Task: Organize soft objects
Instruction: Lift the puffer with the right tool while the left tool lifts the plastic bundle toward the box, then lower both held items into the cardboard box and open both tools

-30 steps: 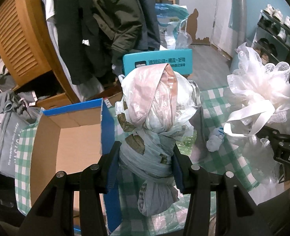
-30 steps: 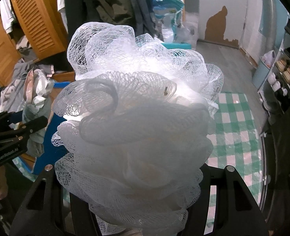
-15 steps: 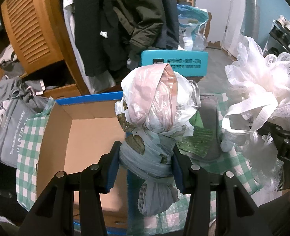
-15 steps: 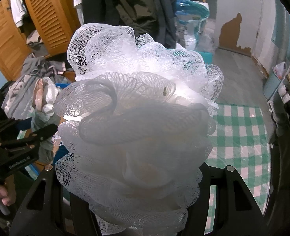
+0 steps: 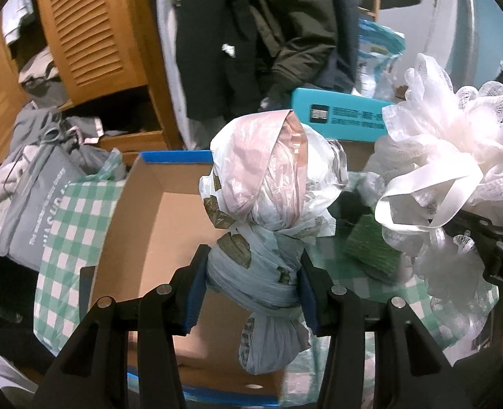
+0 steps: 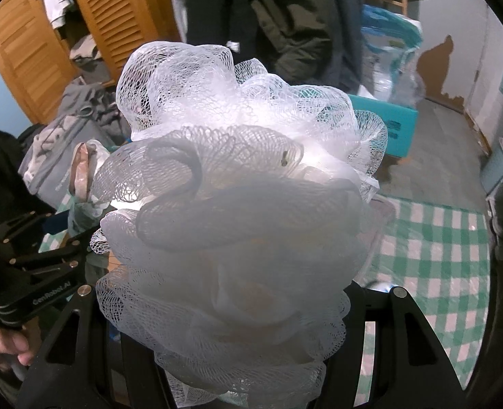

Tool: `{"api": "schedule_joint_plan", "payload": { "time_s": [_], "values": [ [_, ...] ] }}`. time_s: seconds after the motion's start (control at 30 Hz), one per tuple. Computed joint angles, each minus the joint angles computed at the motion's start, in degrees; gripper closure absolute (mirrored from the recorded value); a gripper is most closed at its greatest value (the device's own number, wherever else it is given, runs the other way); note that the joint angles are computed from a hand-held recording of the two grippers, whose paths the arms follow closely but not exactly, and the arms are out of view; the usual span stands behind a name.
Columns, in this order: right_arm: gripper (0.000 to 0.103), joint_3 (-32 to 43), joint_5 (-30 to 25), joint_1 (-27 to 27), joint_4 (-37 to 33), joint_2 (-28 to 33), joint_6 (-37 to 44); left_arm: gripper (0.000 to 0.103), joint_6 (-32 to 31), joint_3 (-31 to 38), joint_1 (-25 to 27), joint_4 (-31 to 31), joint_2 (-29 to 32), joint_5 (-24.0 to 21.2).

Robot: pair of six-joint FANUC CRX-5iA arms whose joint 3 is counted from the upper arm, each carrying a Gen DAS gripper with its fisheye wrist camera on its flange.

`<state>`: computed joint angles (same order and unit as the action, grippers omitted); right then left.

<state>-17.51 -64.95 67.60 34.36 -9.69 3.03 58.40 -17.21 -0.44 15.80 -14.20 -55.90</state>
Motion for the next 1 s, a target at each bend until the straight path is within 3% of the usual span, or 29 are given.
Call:
{"api": "schedule_joint_plan", "payload": {
  "time_s": [0.43, 1.0],
  "values": [
    [0.045, 11.1, 4.6, -4.4, -5.1, 11.0, 9.8, 0.054, -1.0, 0.9, 6.7, -0.8, 1.6, 1.9],
    [0.044, 21.5, 5.9, -7.2, -12.1, 20.6, 18.5, 0.054, 1.6, 2.4, 10.0, -3.3, 5.0, 1.9]
  ]
}}
